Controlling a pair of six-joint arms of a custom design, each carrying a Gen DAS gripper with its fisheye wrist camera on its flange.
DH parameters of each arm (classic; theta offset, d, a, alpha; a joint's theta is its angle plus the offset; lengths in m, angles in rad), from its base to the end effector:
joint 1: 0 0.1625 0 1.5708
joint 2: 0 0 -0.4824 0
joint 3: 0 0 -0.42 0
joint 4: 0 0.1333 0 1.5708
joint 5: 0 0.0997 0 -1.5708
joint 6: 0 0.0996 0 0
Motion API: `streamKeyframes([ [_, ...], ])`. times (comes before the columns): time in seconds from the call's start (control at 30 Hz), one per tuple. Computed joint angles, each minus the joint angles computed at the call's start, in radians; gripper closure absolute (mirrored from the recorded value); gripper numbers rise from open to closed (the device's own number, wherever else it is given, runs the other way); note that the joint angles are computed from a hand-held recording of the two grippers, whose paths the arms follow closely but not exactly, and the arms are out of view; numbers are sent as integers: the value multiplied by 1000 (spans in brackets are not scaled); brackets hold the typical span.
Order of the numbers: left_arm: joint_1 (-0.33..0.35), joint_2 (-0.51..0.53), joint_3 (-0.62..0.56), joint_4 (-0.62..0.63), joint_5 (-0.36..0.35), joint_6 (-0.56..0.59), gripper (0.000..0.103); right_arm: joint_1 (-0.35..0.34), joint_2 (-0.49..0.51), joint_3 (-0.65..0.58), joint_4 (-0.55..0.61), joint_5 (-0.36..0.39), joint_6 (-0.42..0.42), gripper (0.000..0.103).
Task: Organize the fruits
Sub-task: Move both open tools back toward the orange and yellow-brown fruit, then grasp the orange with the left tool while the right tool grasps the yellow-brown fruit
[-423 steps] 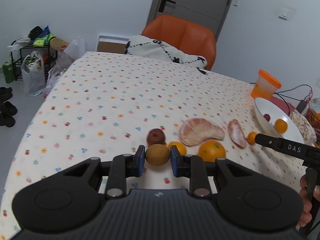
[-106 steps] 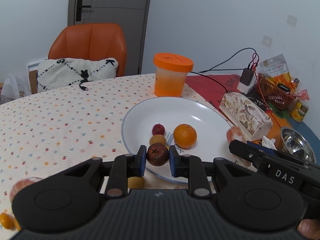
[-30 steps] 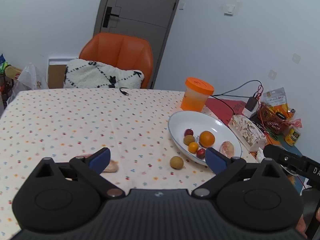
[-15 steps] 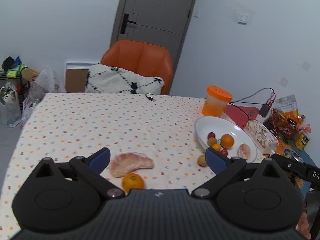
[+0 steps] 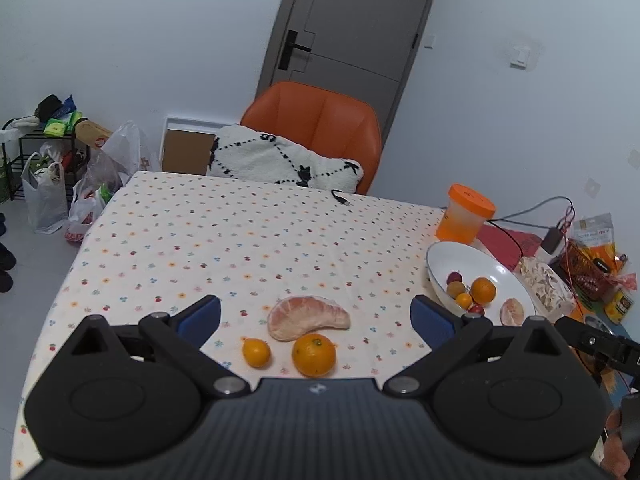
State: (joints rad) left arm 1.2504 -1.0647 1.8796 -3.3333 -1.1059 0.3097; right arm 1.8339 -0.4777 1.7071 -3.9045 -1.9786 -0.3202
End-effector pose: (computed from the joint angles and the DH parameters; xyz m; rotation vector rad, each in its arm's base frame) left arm -0.0366 -0.6753 0.3078 0.4700 2.3891 -1.2424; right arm 0.2715 -0.6472 0.0364 0.3885 -2.3339 1.4315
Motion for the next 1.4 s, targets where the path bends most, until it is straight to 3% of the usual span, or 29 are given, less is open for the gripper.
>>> streamKeyframes([
  [0.17,10,15,-14,-10,12,-17,3,15,24,-24,-22,-33,-57,0],
  [0.57,34,39,-3,-15,-38,-4,4,0,58,-64,6,-30,-43,1],
  [0.63,36,43,-2,-16,-43,-5,5,0,65,-73,29,-42,-25,12],
  [0.73,41,50,-2,-25,-58,-9,6,0,77,-88,49,-60,-14,19],
  [1.23,55,102,-48,46,-61,-23,36,-10,122,-158,86,-63,-14,31],
  [1.33,63,113,-62,74,-70,-42,40,-16,131,-180,110,-65,5,42],
  [1.4,66,120,-72,88,-62,-48,43,-20,134,-191,131,-63,25,43],
])
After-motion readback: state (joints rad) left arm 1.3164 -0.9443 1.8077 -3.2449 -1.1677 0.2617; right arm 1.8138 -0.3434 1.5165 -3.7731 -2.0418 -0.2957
